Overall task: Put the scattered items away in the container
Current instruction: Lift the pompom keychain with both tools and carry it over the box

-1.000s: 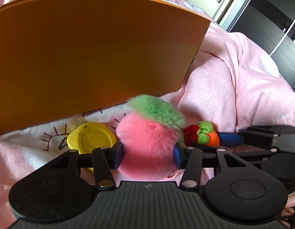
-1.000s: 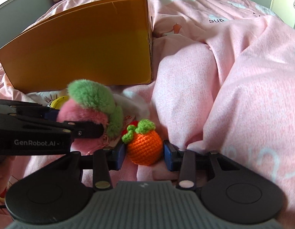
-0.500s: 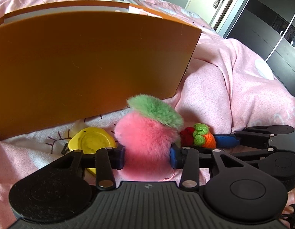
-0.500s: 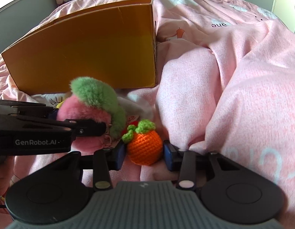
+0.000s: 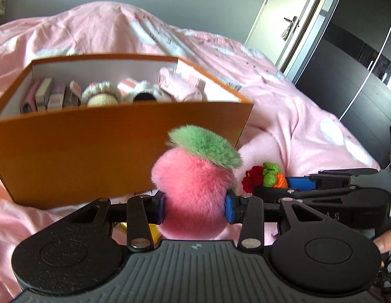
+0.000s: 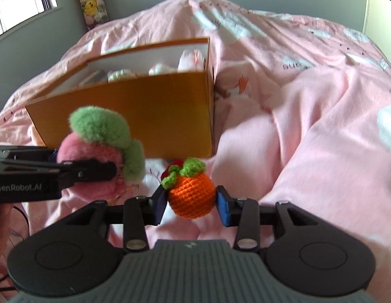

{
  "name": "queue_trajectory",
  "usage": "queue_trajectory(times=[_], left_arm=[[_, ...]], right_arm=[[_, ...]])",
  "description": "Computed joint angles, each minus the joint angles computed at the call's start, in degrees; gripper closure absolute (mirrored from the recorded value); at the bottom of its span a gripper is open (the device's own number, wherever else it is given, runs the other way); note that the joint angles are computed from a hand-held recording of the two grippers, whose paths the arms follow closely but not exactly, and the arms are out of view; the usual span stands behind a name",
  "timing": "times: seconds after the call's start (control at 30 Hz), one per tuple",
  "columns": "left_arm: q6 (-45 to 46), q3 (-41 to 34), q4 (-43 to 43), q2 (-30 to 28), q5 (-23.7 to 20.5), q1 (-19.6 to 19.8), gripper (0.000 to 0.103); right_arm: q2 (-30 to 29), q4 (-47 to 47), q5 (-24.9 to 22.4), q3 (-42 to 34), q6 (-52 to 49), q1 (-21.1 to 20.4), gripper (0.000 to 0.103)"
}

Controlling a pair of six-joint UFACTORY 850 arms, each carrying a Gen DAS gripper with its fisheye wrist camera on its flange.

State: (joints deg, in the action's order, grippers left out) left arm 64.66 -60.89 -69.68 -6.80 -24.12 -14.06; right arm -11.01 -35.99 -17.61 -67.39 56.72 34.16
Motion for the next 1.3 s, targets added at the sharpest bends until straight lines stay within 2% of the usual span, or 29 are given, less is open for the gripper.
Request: queue_trajectory(times=[0.3, 0.43, 0.67, 0.77, 0.83, 0.93, 1.0, 1.1, 1.2, 1.3], left_arm=[[2.2, -4.2, -2.3, 0.6, -0.9, 1.4, 0.055], [3.4, -6.8, -3.7, 0.6, -1.0, 3.0, 0.055], [5.7, -12.8, -4.6, -1.6, 0.6, 4.6, 0.055], [4.8, -15.2, -2.3, -3.1, 2.1, 4.7, 0.055], [1.1, -16.9, 2.2, -4.3, 2.8, 4.7, 0.055], [-10.2, -19.2, 14.3, -6.5, 2.9, 4.7, 0.055], [-17.5, -20.8, 21.8, -8.3, 1.6, 4.9, 0.055], [-23.6, -22.9, 27.9, -10.9, -1.8, 5.5, 0.055], [-27.8, -24.4, 32.1, -12.9, -4.6, 6.2, 0.055], [-30.5, -25.5, 35.0, -14.2, -6.2, 6.6, 0.055]], right_arm=[[0.1, 5.4, 2.4, -5.1, -9.7, -2.9, 0.059], [-1.1, 11.2, 3.8, -8.4, -17.2, -4.2, 0.059], [-4.7, 25.5, 5.6, -15.3, -35.6, -5.5, 0.059], [-7.4, 36.3, 4.8, -19.4, -48.3, -6.0, 0.059], [-9.8, 42.2, 2.9, -22.7, -54.8, -6.3, 0.059], [-13.8, 48.3, -1.4, -27.9, -61.3, -7.0, 0.059], [-16.8, 52.7, -5.2, -31.6, -65.2, -7.7, 0.059], [-21.4, 58.2, -12.1, -37.4, -69.8, -8.7, 0.059], [-25.7, 57.4, -18.1, -42.7, -68.7, -8.7, 0.059], [-28.8, 53.5, -21.1, -46.6, -65.7, -8.2, 0.059]])
